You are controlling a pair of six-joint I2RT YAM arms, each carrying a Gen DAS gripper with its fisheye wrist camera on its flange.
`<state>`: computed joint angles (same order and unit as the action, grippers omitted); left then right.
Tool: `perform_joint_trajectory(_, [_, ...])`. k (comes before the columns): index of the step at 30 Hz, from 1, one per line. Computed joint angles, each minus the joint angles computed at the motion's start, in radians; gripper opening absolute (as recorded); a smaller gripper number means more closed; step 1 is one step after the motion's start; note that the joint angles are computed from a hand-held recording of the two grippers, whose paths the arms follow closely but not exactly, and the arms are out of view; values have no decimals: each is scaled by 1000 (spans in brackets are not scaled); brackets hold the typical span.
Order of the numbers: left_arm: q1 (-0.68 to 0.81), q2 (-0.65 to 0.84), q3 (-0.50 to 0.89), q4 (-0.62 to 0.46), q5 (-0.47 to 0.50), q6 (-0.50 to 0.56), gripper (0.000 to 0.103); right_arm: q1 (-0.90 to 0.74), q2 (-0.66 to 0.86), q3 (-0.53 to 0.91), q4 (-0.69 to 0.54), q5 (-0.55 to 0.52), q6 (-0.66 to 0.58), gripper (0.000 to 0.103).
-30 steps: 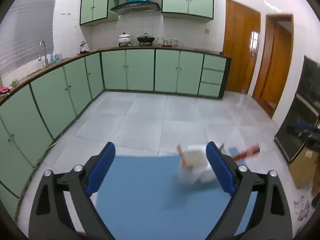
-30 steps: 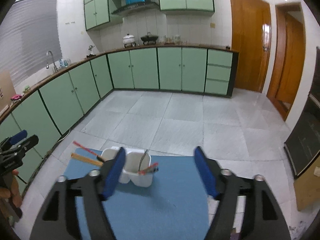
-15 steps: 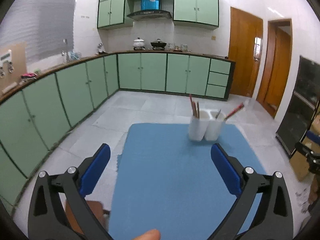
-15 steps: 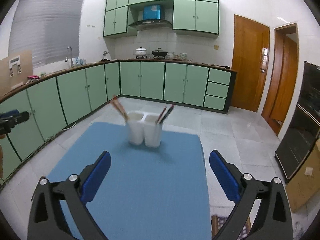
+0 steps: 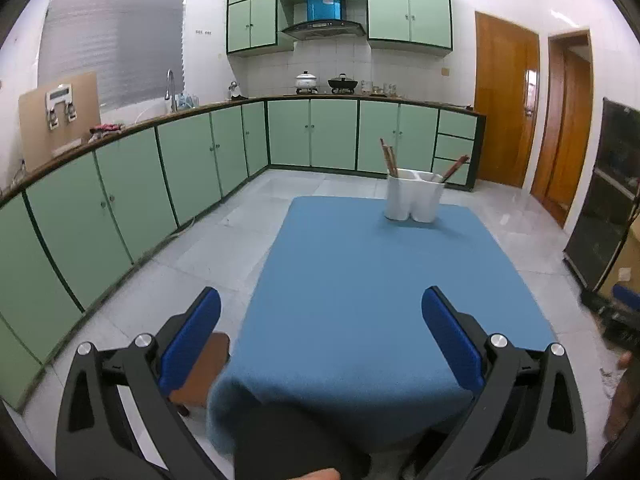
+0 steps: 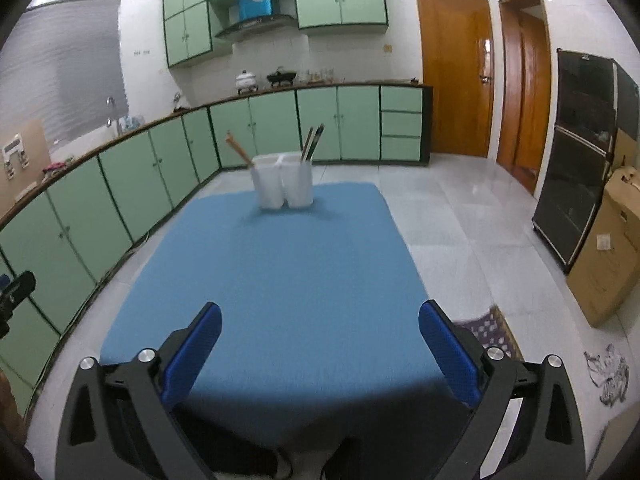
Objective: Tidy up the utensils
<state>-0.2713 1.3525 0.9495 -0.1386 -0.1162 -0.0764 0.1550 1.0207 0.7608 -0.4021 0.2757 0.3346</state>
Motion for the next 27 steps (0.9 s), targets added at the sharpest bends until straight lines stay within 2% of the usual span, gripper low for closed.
perform_joint_trajectory(4, [-50,-168,-95,-63,-19,-42,98,69,-129,-35,-112,15,56,97])
perform_joint_trajectory(8, [-101,-327,-156,-156,-30,-79,98,209,-253,-7,-243,162,125,97])
perform_joint_trajectory(14, [-213,-512,-163,-324,-172,-137,98,531,-337,107,-477,463,288,97])
perform_joint_trajectory(16, [-277,-549,-151,-370,-255,-147,98,688,-334,149,-590,598,391,97])
perform_joint_trajectory(18, [-345,-595,-139,-430,-342,-172,98,780,-318,180,-667,669,479,97])
perform_joint_trajectory(23, [-471,-662,-104,-561,-468,-252,98,1013,-261,234,-936,791,801,97])
perform_joint_trajectory(27, [-565,-671,-74,-648,-564,-305,98,1132,-208,271,-1114,838,1024,97])
